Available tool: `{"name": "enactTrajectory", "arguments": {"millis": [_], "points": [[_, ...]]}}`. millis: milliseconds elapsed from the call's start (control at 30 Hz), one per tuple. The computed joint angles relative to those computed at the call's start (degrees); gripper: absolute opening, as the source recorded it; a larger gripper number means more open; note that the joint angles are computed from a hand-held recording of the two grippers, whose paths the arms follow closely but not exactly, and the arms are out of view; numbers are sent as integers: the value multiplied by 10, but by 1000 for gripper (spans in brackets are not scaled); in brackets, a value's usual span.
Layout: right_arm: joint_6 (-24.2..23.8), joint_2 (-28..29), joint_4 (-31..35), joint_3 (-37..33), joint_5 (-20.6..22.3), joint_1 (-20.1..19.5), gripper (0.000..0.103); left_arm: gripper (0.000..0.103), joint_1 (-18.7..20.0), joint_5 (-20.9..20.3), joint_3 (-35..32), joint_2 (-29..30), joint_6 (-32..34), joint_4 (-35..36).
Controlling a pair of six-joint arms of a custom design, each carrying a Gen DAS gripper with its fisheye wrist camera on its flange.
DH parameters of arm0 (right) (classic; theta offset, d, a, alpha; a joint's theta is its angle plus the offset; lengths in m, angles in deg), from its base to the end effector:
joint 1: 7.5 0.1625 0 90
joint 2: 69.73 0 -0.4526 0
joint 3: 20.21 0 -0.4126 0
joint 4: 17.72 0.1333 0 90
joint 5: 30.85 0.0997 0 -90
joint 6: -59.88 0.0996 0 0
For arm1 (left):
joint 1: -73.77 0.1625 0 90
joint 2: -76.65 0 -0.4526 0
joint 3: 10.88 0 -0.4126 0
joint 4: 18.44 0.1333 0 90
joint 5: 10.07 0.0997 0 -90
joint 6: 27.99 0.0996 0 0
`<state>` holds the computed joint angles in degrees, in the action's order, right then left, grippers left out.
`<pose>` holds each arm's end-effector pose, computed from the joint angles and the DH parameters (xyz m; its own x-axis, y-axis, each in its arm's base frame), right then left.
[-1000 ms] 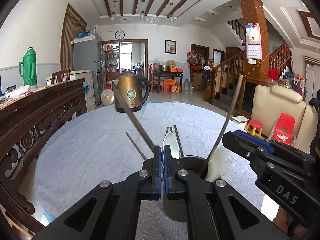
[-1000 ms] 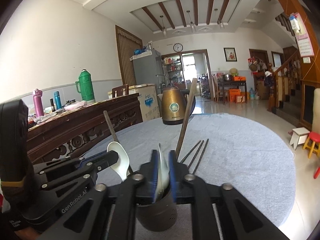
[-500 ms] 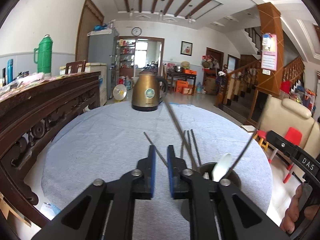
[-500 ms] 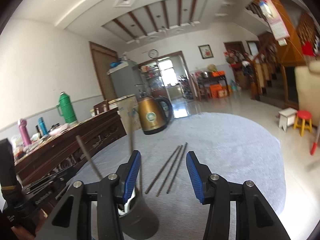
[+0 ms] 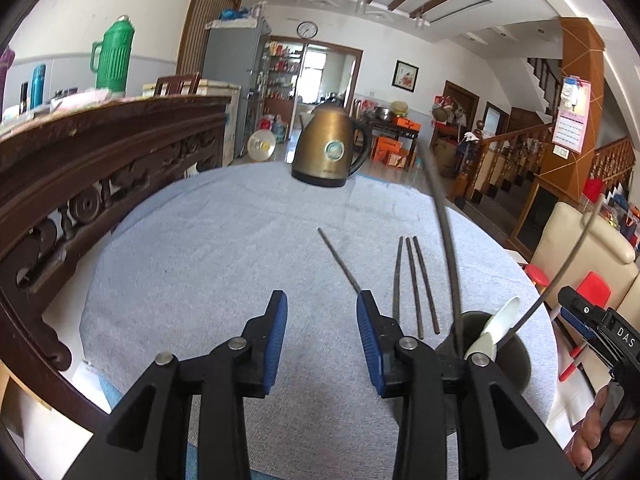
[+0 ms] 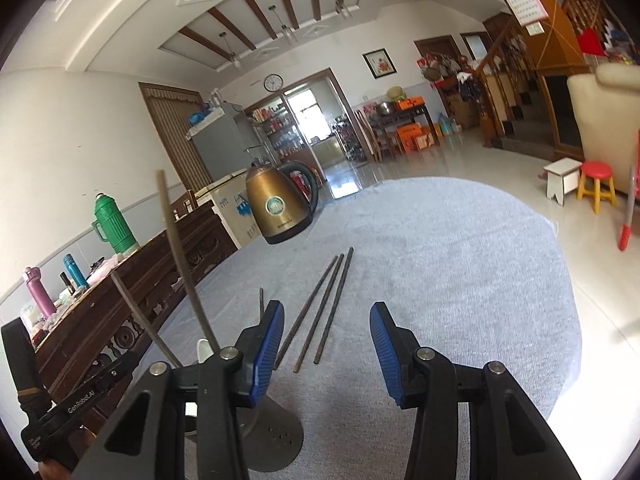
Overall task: Organize utensils
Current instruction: 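Grasp a chopstick with the right gripper while the left gripper grasps another chopstick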
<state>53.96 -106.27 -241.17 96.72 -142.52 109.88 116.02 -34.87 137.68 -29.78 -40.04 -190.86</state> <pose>0.3462 -0.4586 0.0492 -0.9273 -0.2195 0.3032 -0.3740 0.5138 -0.7721 -0.0576 -0.3546 0.3524 -0.8186 -0.1894 -0.5422 0.4026 0.4840 -0.7770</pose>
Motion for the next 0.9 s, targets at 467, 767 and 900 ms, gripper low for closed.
{"name": "enactTrajectory", "arguments": {"millis": [467,767,900], "points": [[69,-8,97,-14,-3,-28,48,42,104,-83,-49,23,19,12],[106,-4,300,-133,34,-64,44,42,198,-170,-160,96,86,21],[110,28,428,-237,31,-71,41,42,238,-218,-219,131,81,50]]}}
